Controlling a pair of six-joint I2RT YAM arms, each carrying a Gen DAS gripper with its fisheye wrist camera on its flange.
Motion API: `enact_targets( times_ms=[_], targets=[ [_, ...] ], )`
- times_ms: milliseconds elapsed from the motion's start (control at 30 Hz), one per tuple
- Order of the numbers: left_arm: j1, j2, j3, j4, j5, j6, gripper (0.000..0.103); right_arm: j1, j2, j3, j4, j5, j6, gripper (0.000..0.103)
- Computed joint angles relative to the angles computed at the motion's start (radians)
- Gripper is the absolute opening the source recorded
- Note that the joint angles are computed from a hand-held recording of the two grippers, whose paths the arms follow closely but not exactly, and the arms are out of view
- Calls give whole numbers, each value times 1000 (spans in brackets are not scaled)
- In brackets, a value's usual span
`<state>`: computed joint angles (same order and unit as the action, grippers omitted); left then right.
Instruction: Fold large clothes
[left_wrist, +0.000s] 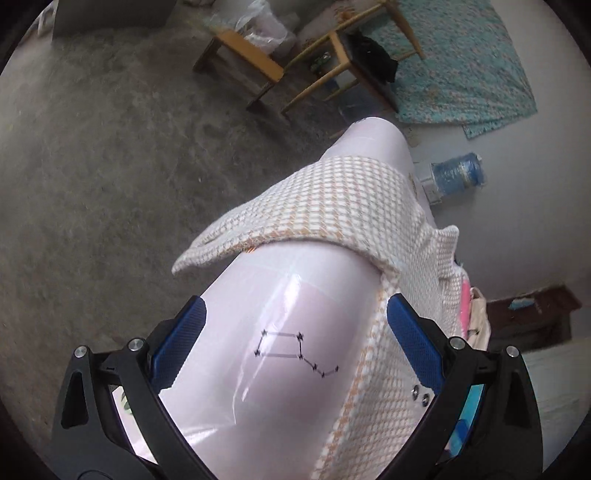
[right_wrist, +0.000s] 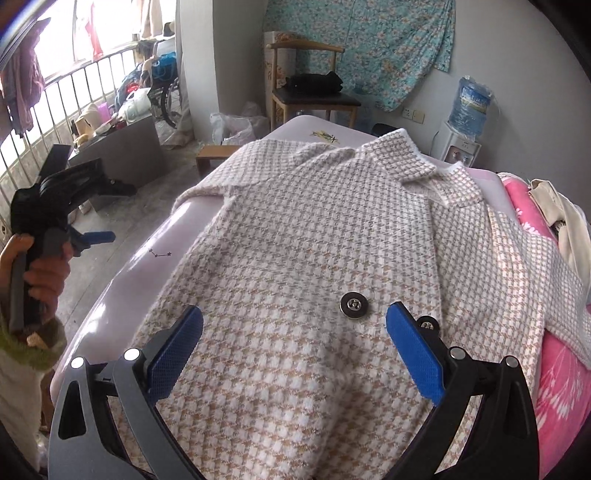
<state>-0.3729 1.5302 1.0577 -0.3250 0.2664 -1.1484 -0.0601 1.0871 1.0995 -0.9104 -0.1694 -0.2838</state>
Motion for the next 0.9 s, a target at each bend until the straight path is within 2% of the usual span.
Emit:
enact_targets(
  times_ms=[33, 133, 233, 267, 300, 400, 433, 500, 567, 600, 667, 733, 767, 800, 867, 900],
  targets=[
    [52, 44, -35, 80, 84, -64, 95, 3, 13, -6, 7, 5, 1, 97],
    [155, 226, -129, 422, 310, -258, 95, 0, 67, -12, 32, 14, 9, 97],
    [183, 444, -178, 811, 440, -526, 95, -7, 123, -13, 57, 18, 20, 97],
    [184, 503, -182, 902, 457, -586, 95, -10, 140, -15, 66, 17, 21, 97],
    [180, 559, -167, 959, 464, -626, 95, -9, 160, -12, 76, 18, 24, 97],
    [170, 698, -73, 1042, 491, -690, 95, 2, 213, -1, 112, 27, 33, 97],
    [161, 733, -45, 1049, 483, -708, 92, 6, 230, 2, 132, 27, 37, 97],
    [153, 781, -15, 1074, 463, -761, 79, 15, 269, 15, 158, 35, 51, 97],
    [153, 792, 12, 1029, 441, -773, 60, 19, 299, 27, 185, 39, 64, 97],
    [154, 788, 23, 995, 428, -763, 54, 21, 309, 29, 201, 40, 70, 97],
    [174, 735, 51, 833, 413, -684, 23, 22, 332, 33, 226, 42, 79, 97],
    [188, 647, 42, 674, 348, -563, 16, 19, 354, 45, 231, 40, 81, 97],
    [189, 588, 59, 549, 292, -471, 13, 16, 357, 48, 231, 38, 83, 97],
    [180, 532, 115, 369, 210, -351, 12, 11, 356, 49, 231, 34, 83, 97],
    [143, 428, 272, 17, -23, -112, 11, -5, 341, 50, 228, 25, 77, 97],
    [101, 392, 366, -125, -168, -19, 10, -15, 331, 52, 223, 22, 73, 97]
  ],
)
